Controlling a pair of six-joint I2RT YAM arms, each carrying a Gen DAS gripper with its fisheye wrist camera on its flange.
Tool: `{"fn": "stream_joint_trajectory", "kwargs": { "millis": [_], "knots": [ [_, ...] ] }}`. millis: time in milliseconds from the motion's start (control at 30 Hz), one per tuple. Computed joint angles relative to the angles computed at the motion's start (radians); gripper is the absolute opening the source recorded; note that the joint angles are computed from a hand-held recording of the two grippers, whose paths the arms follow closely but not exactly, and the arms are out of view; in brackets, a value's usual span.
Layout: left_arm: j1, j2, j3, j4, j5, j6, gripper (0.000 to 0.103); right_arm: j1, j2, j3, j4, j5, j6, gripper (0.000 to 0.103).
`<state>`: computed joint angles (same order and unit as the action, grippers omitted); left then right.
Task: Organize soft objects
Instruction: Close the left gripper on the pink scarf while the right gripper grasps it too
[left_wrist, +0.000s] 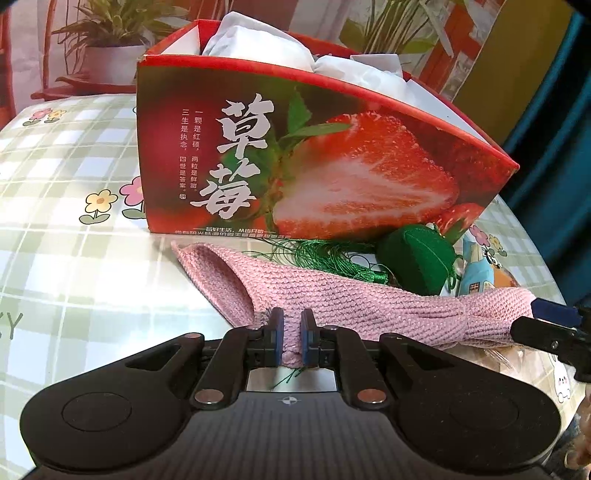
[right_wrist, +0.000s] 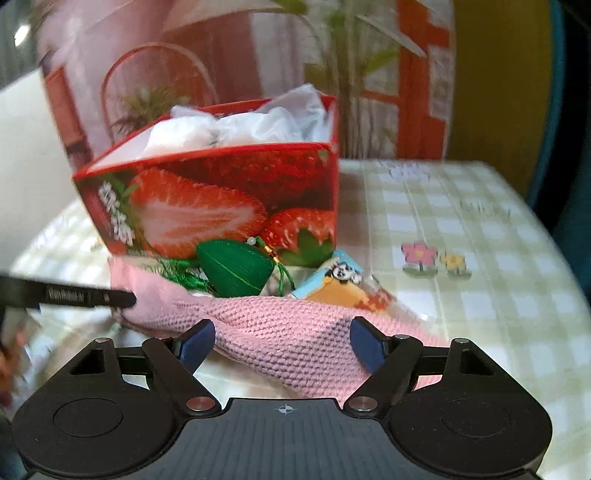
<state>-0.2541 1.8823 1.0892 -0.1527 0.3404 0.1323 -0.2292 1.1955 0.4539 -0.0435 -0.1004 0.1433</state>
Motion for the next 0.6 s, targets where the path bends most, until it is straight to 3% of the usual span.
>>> {"fn": "stream_joint_trajectory", "kwargs": {
  "millis": [167,333,500,600],
  "knots": [
    [0.000,0.000,-0.005,0.010,0.003,0.000,0.011,-0.018,0.047,0.003,0.024,0.021,0.057,0.074],
    [0.007,-0.010,-0.020,0.015,0.009,-0.007,0.011,0.043,0.075,0.011,0.053,0.094,0.010,0.050],
    [0.015,-0.025,-0.035,0.011,0.013,-0.012,0.011,0.040,0.108,0.051,0.065,0.049,-0.013,0.029],
    [0.021,-0.030,-0.045,0.015,0.016,-0.011,0.011,0.064,0.121,0.069,0.075,0.051,-0.021,0.026]
  ]
}}
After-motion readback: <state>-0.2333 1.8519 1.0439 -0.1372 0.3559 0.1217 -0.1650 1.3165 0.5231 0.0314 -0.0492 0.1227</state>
